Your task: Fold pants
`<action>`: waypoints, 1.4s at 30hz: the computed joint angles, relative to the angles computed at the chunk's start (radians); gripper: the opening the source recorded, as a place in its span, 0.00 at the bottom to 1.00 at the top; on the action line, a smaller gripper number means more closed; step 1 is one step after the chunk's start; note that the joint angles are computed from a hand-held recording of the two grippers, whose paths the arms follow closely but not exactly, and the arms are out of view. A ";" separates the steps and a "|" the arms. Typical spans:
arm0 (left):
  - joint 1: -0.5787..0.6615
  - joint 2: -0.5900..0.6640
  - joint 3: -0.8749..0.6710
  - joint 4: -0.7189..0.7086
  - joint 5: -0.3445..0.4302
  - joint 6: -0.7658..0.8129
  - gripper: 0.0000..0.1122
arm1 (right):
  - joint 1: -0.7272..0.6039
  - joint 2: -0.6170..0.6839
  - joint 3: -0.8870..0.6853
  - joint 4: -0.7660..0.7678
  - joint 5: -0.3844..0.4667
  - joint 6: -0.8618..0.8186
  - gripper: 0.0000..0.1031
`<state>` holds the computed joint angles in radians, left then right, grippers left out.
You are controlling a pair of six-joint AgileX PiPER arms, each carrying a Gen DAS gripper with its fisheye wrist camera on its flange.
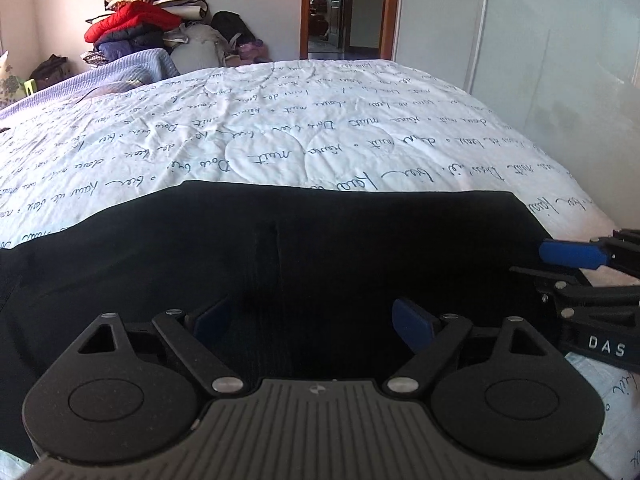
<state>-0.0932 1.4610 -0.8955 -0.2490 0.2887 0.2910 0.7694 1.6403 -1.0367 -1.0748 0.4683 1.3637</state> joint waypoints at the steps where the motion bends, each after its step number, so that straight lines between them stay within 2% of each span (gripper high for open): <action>1: 0.007 0.001 0.002 0.002 0.001 -0.003 0.84 | 0.005 0.013 -0.005 0.016 0.010 -0.011 0.45; 4: 0.015 0.006 0.000 0.124 0.027 -0.098 0.82 | 0.053 0.045 -0.027 -0.001 0.101 0.030 0.46; 5: 0.027 -0.013 0.018 0.143 0.011 -0.116 0.82 | 0.077 0.039 -0.042 0.005 0.142 0.039 0.49; 8: 0.079 -0.062 0.046 0.273 -0.012 -0.252 0.84 | 0.139 -0.001 -0.036 -0.081 0.182 0.155 0.57; 11: 0.172 -0.083 0.041 0.232 -0.004 -0.215 0.84 | 0.198 0.003 -0.072 -0.133 0.211 0.194 0.57; 15: 0.288 -0.091 0.026 0.204 0.015 -0.175 0.84 | 0.260 0.063 -0.162 -0.145 0.238 0.153 0.61; 17: 0.343 -0.095 0.024 0.192 0.018 -0.145 0.84 | 0.281 0.096 -0.204 -0.140 0.231 0.124 0.66; 20: 0.397 -0.101 0.032 0.206 0.008 -0.133 0.85 | 0.304 0.141 -0.266 -0.107 0.213 0.068 0.68; 26: 0.488 -0.104 0.032 0.096 0.016 0.003 0.85 | 0.348 0.211 -0.375 -0.052 0.183 -0.032 0.74; 37: 0.567 -0.087 0.017 -0.010 0.005 0.168 0.87 | 0.421 0.334 -0.553 -0.031 0.267 -0.195 0.75; 42: 0.615 -0.073 0.008 -0.179 0.023 0.343 0.87 | 0.447 0.385 -0.631 -0.026 0.310 -0.251 0.75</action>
<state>0.5216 1.3882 -0.8873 -0.4280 0.3117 0.6344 1.2162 2.0250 -1.6676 -1.1009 0.7784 1.1131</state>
